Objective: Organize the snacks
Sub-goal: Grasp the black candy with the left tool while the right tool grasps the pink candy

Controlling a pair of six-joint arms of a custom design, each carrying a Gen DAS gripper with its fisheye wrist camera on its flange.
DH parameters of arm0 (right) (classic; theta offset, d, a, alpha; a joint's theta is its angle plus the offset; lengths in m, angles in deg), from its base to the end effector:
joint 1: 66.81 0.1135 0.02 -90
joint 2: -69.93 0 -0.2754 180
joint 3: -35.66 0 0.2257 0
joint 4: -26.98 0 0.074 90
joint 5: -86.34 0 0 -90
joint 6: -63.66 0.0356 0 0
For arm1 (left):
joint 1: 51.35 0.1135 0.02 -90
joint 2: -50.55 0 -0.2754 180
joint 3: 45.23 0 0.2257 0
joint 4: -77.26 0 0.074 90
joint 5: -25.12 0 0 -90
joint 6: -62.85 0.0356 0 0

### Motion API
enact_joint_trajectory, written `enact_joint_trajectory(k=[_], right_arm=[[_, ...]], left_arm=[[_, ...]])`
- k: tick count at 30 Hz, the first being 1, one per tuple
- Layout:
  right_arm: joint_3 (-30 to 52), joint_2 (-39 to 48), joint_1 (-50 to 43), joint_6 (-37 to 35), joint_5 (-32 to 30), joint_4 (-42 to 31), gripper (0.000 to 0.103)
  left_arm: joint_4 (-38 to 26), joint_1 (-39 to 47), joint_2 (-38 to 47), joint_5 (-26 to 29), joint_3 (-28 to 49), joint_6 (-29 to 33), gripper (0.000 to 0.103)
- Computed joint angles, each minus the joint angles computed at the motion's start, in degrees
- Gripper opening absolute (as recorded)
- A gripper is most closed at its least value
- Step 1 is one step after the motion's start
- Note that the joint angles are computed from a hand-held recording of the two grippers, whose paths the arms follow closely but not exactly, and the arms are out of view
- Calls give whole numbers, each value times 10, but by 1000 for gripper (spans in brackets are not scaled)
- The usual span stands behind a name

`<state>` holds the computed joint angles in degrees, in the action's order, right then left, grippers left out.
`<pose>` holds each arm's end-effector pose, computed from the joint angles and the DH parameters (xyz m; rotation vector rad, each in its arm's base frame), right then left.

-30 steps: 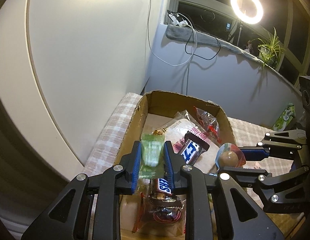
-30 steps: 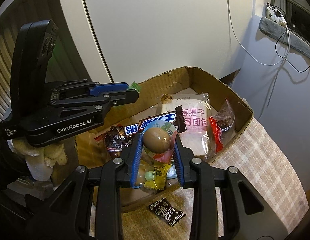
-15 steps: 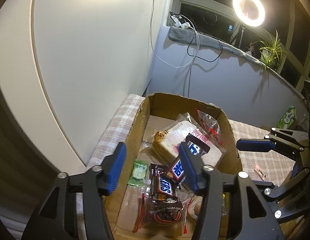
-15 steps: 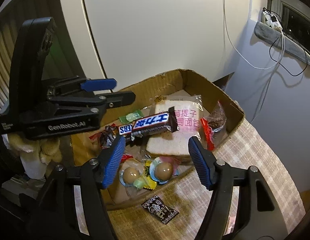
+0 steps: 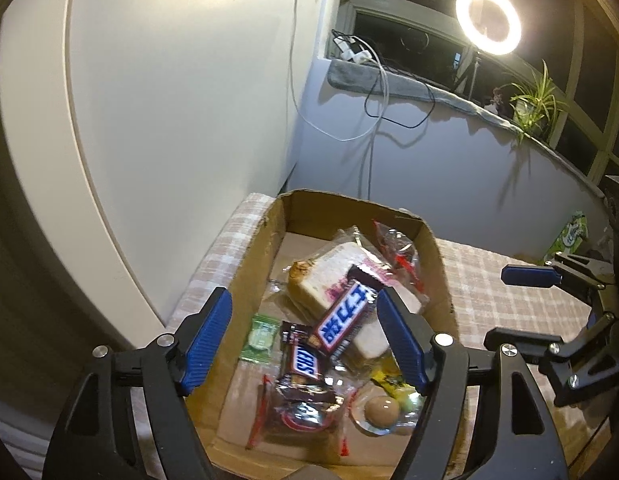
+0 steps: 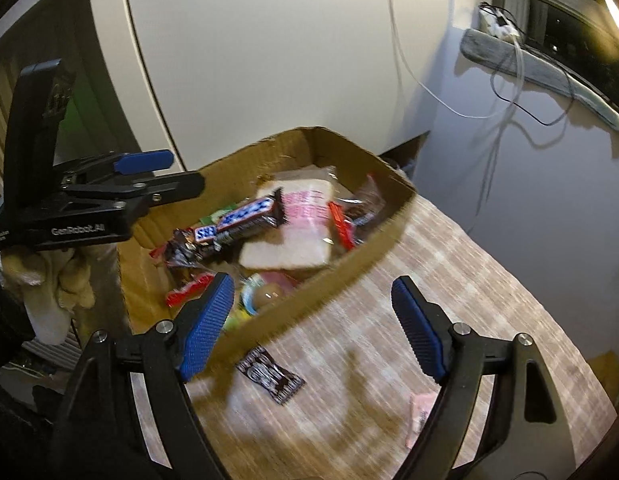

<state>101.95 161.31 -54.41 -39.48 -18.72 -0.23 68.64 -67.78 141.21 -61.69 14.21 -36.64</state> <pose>0.2884 0.0729 0.2074 -0.6532 2.3790 0.3203 0.2875 -0.0868 0.2017 0.1679 2.2767 -0.3015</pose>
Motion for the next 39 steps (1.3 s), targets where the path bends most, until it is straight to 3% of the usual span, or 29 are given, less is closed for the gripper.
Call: enact_joint_trajectory(k=[10,18,24,27,34,39], right_arm=[[-47,-31,-75,-63,-46,-16,83],[-75,-27,-85,-92,-81,-10,83],[-84,9,-35,-103,-86,2,57],[-90,24,0,-110,-69,18,50],[-93,66,64,-101,-5,70,48],[-95,86,67,-97,-9,77,40]], left_arm=[[-6,-53,-36,-24,-18,-22,75],[-13,-100,-50,-45,-22,-35,75],[-16,-112,-50,-52,-23,-42,75],[-19,-112,-55,-53,-26,-42,75],[-23,-107,-67,-51,-37,-41,75],[-26,-104,-75,-49,-41,-45,75]])
